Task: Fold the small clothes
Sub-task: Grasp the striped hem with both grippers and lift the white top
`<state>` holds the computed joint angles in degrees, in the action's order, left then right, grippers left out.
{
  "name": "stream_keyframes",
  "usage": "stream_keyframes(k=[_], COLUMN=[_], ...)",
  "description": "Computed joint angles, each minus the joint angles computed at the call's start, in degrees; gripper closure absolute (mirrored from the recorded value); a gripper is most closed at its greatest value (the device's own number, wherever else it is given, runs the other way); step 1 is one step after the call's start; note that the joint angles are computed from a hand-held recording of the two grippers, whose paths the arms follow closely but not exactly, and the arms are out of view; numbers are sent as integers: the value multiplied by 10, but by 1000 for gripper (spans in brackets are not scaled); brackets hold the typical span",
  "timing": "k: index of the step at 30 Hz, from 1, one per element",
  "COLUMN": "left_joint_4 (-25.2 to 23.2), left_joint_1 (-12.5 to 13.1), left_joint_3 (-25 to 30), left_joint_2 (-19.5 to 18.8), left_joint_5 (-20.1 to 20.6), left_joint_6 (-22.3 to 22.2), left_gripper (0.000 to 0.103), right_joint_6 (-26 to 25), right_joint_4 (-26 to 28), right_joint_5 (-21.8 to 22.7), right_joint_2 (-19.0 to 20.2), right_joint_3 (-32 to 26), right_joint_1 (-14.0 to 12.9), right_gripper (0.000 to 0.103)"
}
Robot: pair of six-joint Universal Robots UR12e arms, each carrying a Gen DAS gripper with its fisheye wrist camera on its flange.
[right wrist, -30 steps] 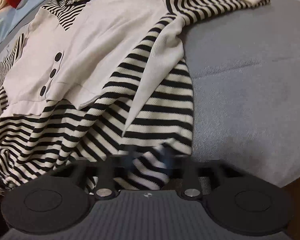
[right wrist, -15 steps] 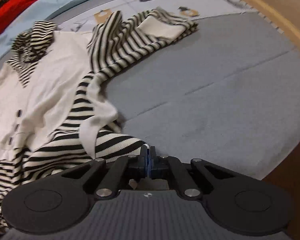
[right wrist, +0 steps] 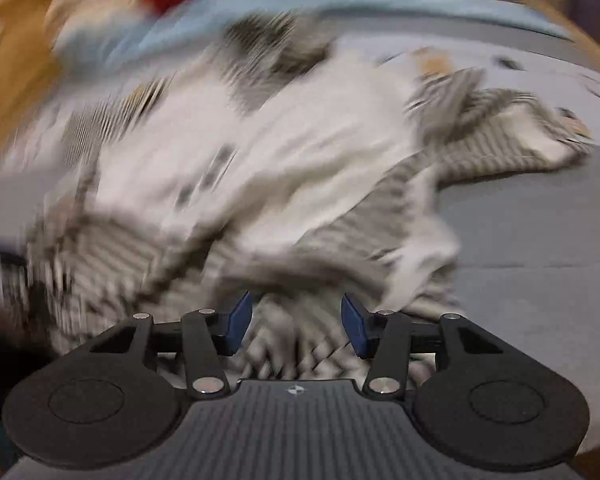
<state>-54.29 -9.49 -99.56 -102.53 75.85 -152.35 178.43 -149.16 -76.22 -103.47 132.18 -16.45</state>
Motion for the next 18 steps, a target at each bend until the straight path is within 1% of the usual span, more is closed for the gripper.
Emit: stream_keyframes(k=[1, 2, 3, 4, 5, 6, 7, 8, 9, 11, 12, 14, 15, 16, 17, 18], left_joint_4=[-2, -2, 0, -2, -10, -18, -28, -36, -46, -60, -65, -62, -55, -45, -32, -17], left_joint_1=[-8, -10, -12, -15, -17, -16, -13, -12, -12, -14, -16, -12, -8, -3, 4, 12], left_joint_3=[1, -5, -9, -11, -9, -8, -7, -7, -6, -5, -6, -8, -10, -12, -14, -17], left_joint_2=[-3, 0, -1, -5, -8, -7, -5, -2, -1, 1, 2, 5, 10, 15, 19, 23], left_joint_5=[17, 30, 47, 61, 71, 68, 62, 59, 63, 85, 89, 72, 55, 27, -10, -51], left_joint_6=[17, 27, 35, 38, 39, 44, 54, 62, 68, 85, 92, 102, 109, 109, 99, 82], left_gripper=[39, 45, 55, 82, 89, 90, 92, 92, 92, 92, 92, 88, 86, 77, 62, 54], right_joint_6=[-31, -53, -68, -82, -93, -98, -98, -101, -102, -129, -136, -149, -154, -154, -152, -146], right_joint_4=[21, 38, 49, 58, 64, 72, 80, 100, 112, 162, 177, 217, 223, 219, 206, 189], right_joint_5=[-7, -13, -17, -31, -49, -55, -52, -28, -7, 16, 25, 44, 46, 48, 54, 62], right_joint_2=[7, 15, 14, 20, 24, 23, 20, 17, 17, 5, 4, -4, -8, -14, -21, -25], right_joint_3=[-7, -14, -14, -18, -21, -21, -21, -23, -22, -25, -27, -29, -28, -25, -21, -18], right_joint_1=[12, 23, 31, 40, 48, 49, 48, 38, 33, 23, 21, 13, 11, 9, 5, 1], right_gripper=[52, 52, 52, 53, 54, 65, 74, 86, 91, 92, 92, 92, 92, 92, 90, 87])
